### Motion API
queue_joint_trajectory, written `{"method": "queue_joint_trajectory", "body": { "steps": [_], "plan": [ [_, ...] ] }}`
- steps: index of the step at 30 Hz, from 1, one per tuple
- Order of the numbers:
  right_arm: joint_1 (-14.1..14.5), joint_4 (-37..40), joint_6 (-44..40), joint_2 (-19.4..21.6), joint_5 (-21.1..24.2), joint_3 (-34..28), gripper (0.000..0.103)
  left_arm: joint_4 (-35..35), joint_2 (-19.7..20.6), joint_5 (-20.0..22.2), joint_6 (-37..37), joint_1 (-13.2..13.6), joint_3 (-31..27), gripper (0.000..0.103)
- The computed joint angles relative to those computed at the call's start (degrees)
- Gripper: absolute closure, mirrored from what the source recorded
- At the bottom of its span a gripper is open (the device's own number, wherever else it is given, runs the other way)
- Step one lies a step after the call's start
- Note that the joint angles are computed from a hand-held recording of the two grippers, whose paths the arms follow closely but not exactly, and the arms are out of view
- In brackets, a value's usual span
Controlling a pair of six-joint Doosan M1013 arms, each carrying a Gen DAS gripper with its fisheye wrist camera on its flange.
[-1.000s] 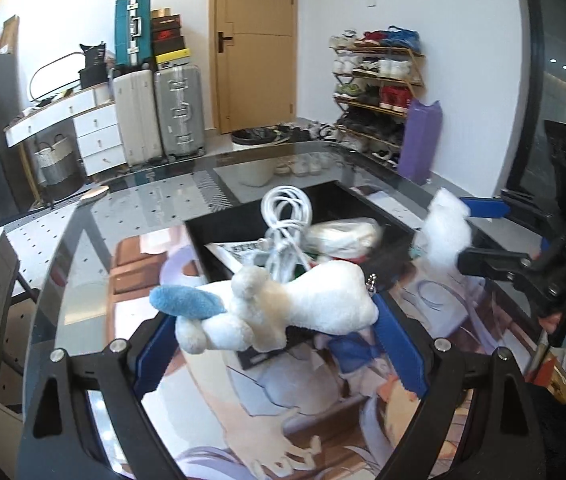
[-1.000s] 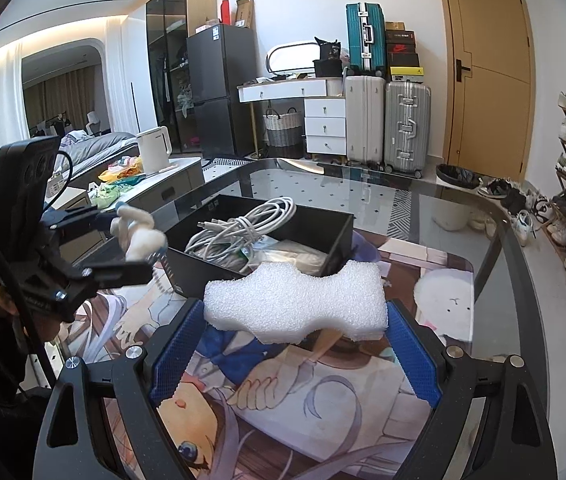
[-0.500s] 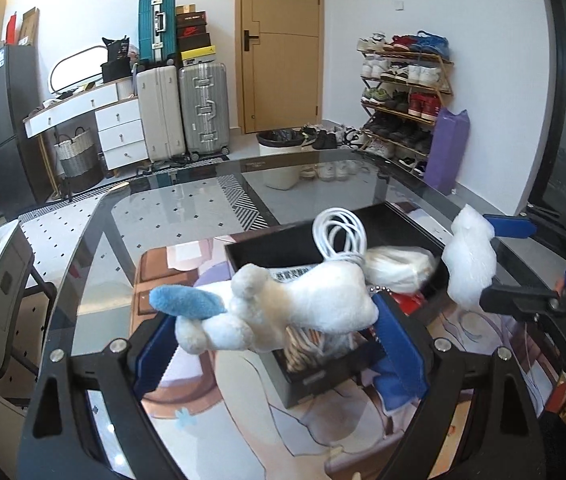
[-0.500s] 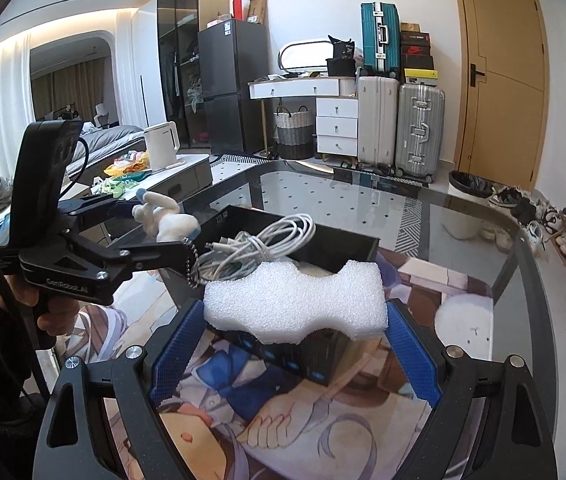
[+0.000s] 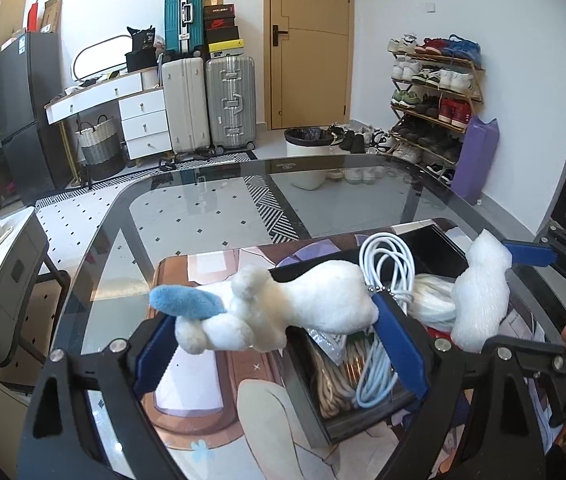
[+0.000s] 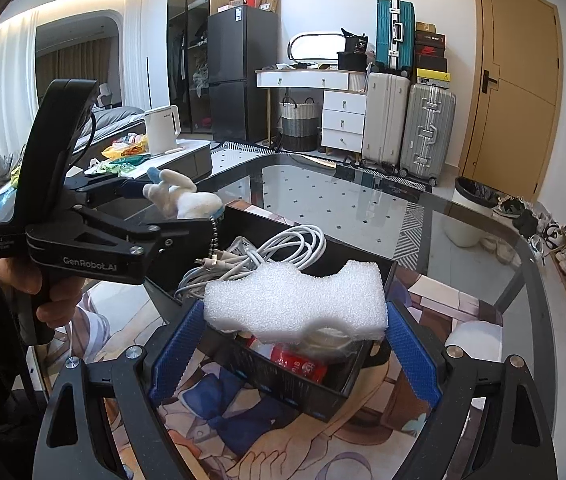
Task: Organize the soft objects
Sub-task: 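Carry the foam with right gripper while left gripper carries the plush toy over the box, then open both grippers to drop the plush toy and foam into the box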
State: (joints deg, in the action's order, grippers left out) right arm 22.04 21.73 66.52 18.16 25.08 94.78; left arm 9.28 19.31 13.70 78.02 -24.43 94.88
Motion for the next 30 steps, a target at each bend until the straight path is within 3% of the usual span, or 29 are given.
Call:
{"method": "queue_joint_trajectory", "body": {
  "steps": [10, 16, 18, 26, 30],
  "plan": [
    [-0.3, 1.7, -3.0, 1.2, 1.9, -1.5, 0.013, 3.1, 1.6, 2.3, -1.1, -0.8, -1.8, 0.012],
    [-0.4, 1.0, -3.0, 1.8, 2.9, -2.2, 0.013, -7.0, 2.1, 3.3, 10.8, -1.0, -2.6, 0.012],
    [-0.3, -0.8, -1.6, 1.9, 3.0, -2.3, 0.012, -4.6, 2.3, 3.2, 8.7, -1.2, -2.7, 0.011],
    [-0.2, -1.0, -2.2, 1.8, 2.4, -2.1, 0.011, -7.9, 2.2, 3.3, 11.1, -1.0, -2.7, 0.011],
    [-0.1, -0.7, -2.6, 0.8, -1.0, -0.6, 0.001, -9.2, 1.7, 2.7, 12.0, -0.7, -2.1, 0.008]
  ]
}}
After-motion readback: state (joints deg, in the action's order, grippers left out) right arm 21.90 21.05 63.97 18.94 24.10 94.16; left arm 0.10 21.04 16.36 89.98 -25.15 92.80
